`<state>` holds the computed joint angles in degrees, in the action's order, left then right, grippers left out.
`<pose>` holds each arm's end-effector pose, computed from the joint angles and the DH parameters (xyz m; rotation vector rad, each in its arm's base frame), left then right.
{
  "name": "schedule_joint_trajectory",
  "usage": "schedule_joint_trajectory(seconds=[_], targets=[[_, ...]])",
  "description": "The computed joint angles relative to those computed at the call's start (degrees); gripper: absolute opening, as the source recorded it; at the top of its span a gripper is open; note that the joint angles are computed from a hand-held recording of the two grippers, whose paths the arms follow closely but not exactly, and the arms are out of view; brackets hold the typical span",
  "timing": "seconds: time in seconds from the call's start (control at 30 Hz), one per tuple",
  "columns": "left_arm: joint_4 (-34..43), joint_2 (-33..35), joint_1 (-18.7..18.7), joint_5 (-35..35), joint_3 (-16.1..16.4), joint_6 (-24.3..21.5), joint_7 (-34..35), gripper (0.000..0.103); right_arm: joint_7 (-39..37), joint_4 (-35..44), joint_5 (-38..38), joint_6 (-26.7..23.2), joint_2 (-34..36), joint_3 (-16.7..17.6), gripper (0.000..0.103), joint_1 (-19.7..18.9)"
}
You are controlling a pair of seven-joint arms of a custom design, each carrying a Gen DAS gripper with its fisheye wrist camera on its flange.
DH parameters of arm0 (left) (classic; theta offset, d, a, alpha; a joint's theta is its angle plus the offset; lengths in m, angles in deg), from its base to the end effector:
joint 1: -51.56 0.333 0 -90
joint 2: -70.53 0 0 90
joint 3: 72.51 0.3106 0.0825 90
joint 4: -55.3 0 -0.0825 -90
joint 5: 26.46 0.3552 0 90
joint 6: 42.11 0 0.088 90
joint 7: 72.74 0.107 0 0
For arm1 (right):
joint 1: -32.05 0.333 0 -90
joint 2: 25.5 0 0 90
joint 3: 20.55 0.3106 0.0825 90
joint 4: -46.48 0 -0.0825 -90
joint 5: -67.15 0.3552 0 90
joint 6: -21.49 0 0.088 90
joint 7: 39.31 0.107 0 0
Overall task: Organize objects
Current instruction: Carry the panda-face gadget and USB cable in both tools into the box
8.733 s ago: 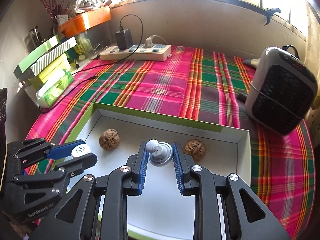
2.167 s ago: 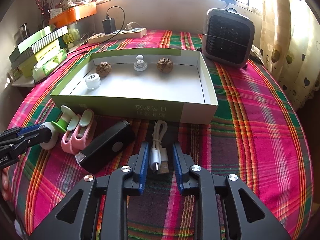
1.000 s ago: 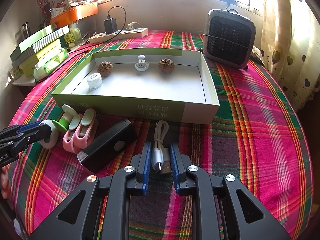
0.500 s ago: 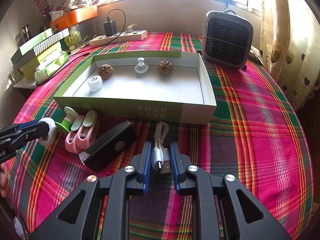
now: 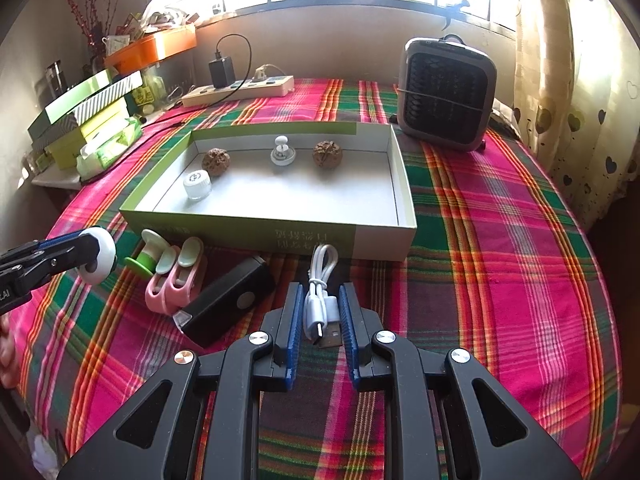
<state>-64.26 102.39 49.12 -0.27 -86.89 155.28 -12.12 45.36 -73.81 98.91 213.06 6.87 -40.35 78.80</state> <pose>0.5702 -0.2105 0.2798 -1.7068 2.0525 -1.1156 0.5519 0.2359 0.2659 -1.8556 1.6857 -0.6098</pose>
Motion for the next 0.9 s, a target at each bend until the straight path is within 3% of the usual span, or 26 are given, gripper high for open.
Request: schedule_joint_trajectory(seconds=[0.4,0.53,0.9], targets=[[4.04,1.16,3.32,2.85,-4.68,-2.71,0.36,0.029,-1.41,0.72,0.96,-0.09,-0.99,-2.78,0.020,1.95],[6.54,2.34,4.29,3.08,-6.39,-4.07,1.21,0.029,-1.60,2.07,0.40,-0.37,-0.96,-2.53,0.020,0.97],[15.66,7.87,6.94,0.23,-12.63,-10.89,8.37,0.029,1.95,7.53,-5.22,-4.31,1.71,-4.93,0.020,0.08]])
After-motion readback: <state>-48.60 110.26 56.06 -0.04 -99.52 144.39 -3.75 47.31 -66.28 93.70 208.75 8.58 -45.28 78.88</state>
